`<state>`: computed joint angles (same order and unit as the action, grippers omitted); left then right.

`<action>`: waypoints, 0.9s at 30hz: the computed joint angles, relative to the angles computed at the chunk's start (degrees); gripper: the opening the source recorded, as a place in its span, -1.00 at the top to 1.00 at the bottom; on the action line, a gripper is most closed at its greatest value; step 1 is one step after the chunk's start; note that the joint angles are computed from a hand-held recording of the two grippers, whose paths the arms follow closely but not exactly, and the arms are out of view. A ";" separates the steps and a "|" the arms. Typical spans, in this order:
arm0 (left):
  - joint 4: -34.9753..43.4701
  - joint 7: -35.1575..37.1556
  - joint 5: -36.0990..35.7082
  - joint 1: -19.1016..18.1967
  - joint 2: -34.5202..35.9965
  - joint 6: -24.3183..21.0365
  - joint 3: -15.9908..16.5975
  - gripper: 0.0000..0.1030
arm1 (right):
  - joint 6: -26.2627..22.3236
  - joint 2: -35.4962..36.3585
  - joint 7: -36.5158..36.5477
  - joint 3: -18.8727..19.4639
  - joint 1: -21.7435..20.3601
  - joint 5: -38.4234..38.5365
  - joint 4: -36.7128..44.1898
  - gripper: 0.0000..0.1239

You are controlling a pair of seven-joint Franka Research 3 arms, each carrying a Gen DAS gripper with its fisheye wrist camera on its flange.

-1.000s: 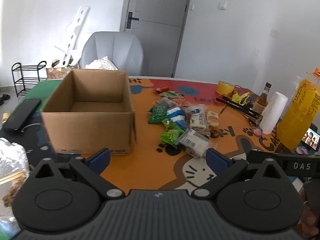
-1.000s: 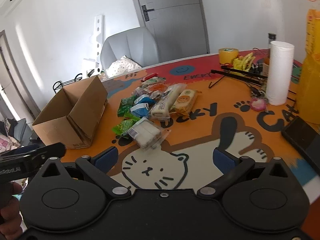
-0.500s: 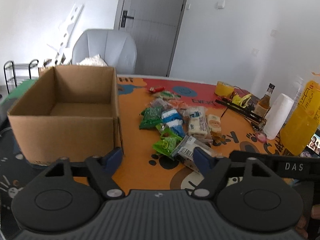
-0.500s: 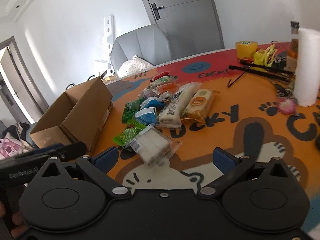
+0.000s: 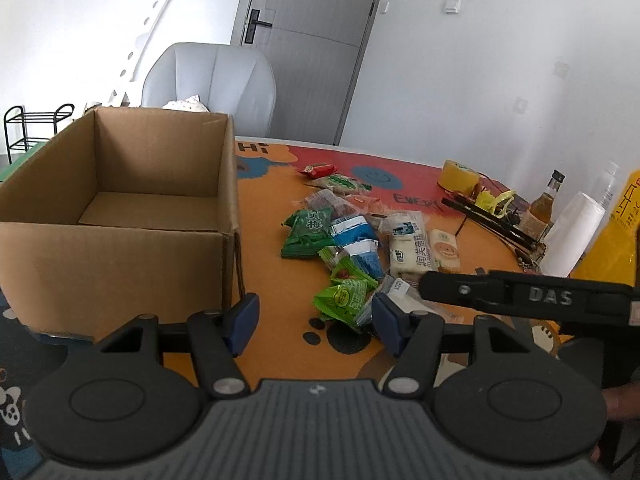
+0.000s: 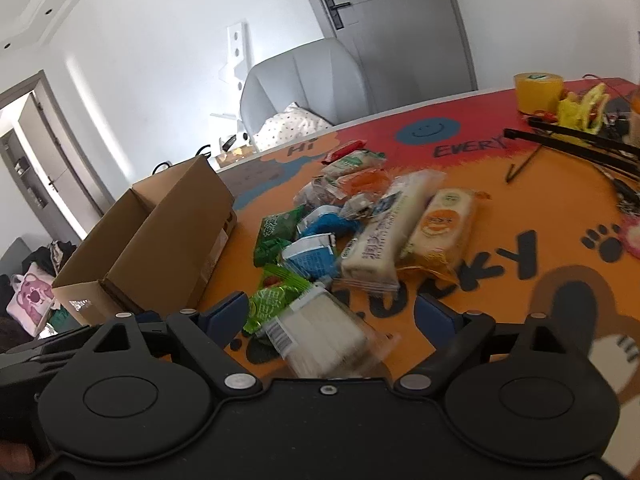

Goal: Organize snacks
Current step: 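Move left tool to green snack bag while right tool approaches white bread pack, then close left tool on green snack bag while right tool grasps white bread pack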

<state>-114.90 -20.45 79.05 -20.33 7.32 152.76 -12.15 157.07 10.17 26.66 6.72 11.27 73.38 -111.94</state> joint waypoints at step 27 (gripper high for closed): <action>8.47 7.96 -2.65 -3.51 8.24 0.26 2.76 -0.20 | -3.60 -2.06 7.24 -1.92 -1.79 -5.96 -3.43 0.85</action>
<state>-106.43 -12.49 76.40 -23.84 15.56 153.01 -9.39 153.47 8.11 33.90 4.80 9.47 67.42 -115.37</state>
